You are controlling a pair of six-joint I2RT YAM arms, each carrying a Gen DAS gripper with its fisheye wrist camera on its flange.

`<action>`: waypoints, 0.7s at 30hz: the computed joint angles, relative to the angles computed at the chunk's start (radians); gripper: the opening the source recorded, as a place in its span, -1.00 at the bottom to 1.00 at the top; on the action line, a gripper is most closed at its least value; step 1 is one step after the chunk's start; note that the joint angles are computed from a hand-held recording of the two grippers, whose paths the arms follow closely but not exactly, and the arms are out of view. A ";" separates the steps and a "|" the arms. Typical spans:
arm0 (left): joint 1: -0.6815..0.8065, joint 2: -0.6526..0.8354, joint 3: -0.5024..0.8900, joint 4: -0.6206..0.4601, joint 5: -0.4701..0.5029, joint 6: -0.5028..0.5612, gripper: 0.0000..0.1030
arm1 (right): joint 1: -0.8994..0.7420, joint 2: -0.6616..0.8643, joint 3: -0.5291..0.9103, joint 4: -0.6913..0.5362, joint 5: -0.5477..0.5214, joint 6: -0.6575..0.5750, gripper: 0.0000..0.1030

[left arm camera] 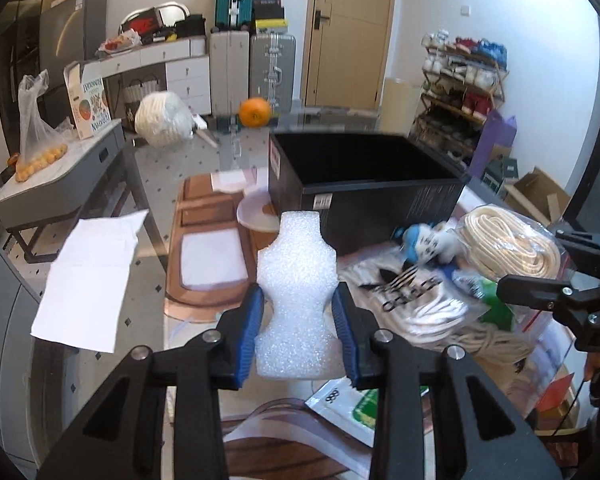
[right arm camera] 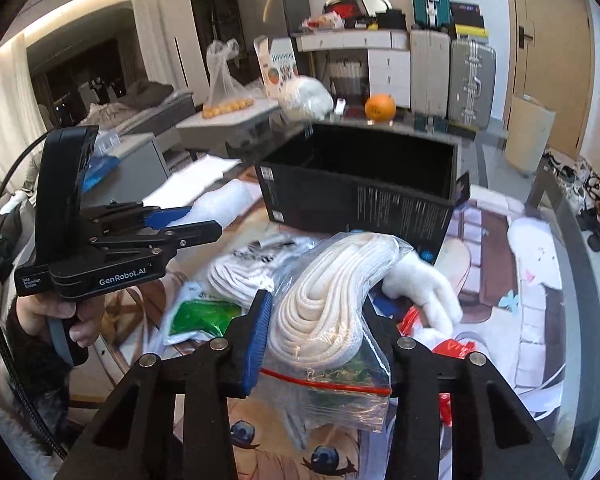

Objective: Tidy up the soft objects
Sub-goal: 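Carry the foam block into the black box with left tool while right carries rope bag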

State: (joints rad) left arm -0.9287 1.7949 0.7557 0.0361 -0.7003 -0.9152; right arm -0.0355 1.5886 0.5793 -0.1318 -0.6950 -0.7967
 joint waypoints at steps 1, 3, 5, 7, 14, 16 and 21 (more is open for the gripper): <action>-0.006 -0.011 -0.001 -0.005 -0.012 0.000 -0.34 | -0.007 -0.014 -0.006 0.001 -0.010 -0.003 -0.20; -0.015 -0.034 0.003 -0.017 -0.034 0.002 -0.34 | -0.024 -0.044 -0.009 -0.009 -0.035 -0.009 -0.20; -0.020 -0.050 0.003 -0.010 -0.045 0.013 -0.34 | -0.037 -0.054 0.004 -0.029 -0.057 -0.012 -0.20; -0.019 -0.061 0.010 -0.016 -0.054 0.026 -0.34 | -0.051 -0.066 0.015 -0.044 -0.085 -0.016 -0.20; 0.021 -0.055 0.059 -0.001 -0.053 0.096 -0.34 | -0.059 -0.064 0.063 -0.026 -0.131 0.019 -0.20; 0.043 -0.044 0.079 0.021 -0.039 0.136 -0.34 | -0.048 -0.040 0.091 -0.010 -0.138 0.039 -0.20; 0.088 -0.007 0.136 0.051 -0.006 0.206 -0.34 | -0.015 0.019 0.156 0.023 -0.128 0.091 -0.20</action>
State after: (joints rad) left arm -0.8410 1.7875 0.8913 0.0866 -0.7062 -0.7087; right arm -0.0509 1.6075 0.7355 -0.1090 -0.8225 -0.7055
